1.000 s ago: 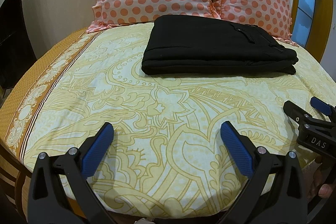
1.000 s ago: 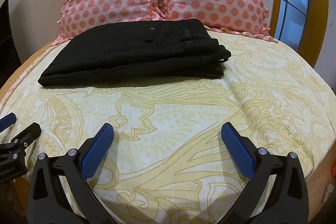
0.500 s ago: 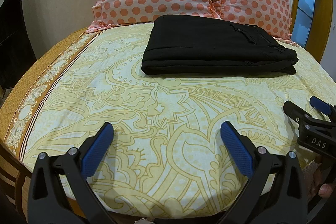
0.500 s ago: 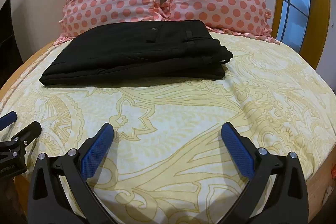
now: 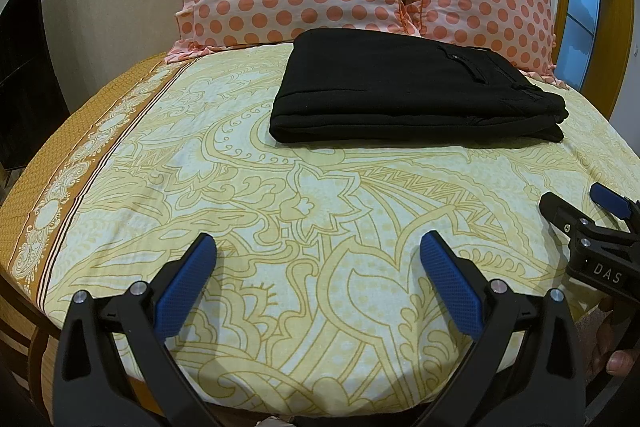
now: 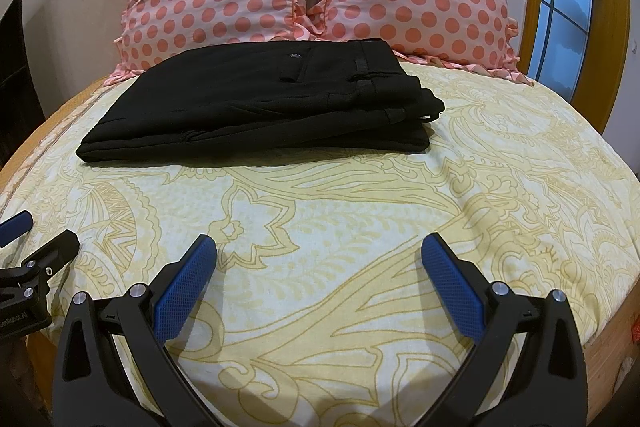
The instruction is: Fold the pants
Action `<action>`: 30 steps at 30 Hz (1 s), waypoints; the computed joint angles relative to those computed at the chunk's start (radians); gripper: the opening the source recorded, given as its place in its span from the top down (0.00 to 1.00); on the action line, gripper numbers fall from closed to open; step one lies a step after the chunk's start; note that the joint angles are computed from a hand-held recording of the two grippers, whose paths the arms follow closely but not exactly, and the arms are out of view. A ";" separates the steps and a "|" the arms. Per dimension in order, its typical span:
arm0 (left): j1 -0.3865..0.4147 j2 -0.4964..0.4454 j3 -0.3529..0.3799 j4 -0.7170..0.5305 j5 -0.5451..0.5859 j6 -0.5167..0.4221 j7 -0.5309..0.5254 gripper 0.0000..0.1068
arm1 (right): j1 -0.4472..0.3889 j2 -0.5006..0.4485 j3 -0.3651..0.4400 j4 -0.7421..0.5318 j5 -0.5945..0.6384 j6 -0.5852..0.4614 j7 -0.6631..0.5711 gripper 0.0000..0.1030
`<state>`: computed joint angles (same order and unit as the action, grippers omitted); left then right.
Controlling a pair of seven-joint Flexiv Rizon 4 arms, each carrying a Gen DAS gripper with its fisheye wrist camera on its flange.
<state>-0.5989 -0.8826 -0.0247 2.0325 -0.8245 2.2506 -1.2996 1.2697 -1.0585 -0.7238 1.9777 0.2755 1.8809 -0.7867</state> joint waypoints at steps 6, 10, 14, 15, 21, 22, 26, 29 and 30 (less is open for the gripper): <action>-0.001 0.000 0.001 0.000 0.001 0.000 -0.001 0.05 | 0.002 -0.001 -0.002 0.000 0.002 -0.001 0.002 0.01; -0.001 0.000 0.002 0.000 0.001 -0.001 -0.002 0.05 | 0.003 -0.002 -0.003 0.000 0.001 -0.002 0.003 0.01; -0.001 0.000 0.002 0.000 0.001 -0.001 -0.002 0.05 | 0.004 -0.002 -0.004 0.000 0.001 -0.002 0.005 0.01; -0.001 0.000 0.002 0.000 0.002 -0.001 -0.002 0.05 | 0.004 -0.002 -0.004 0.000 0.001 -0.002 0.005 0.01; -0.001 -0.001 0.002 -0.001 0.002 -0.001 -0.002 0.05 | 0.006 -0.004 -0.005 0.000 0.001 -0.003 0.007 0.01; 0.000 -0.001 0.002 0.000 0.003 -0.001 -0.002 0.05 | 0.005 -0.004 -0.005 -0.001 0.000 -0.003 0.008 0.01; -0.001 -0.001 0.002 0.000 0.003 -0.001 -0.003 0.05 | 0.006 -0.005 -0.006 -0.001 0.000 -0.003 0.009 0.01; -0.001 -0.001 0.002 0.000 0.003 -0.001 -0.003 0.05 | 0.007 -0.006 -0.007 -0.001 0.000 -0.004 0.011 0.01; -0.001 -0.001 0.002 0.000 0.003 -0.001 -0.003 0.05 | 0.007 -0.006 -0.007 -0.001 0.000 -0.004 0.011 0.01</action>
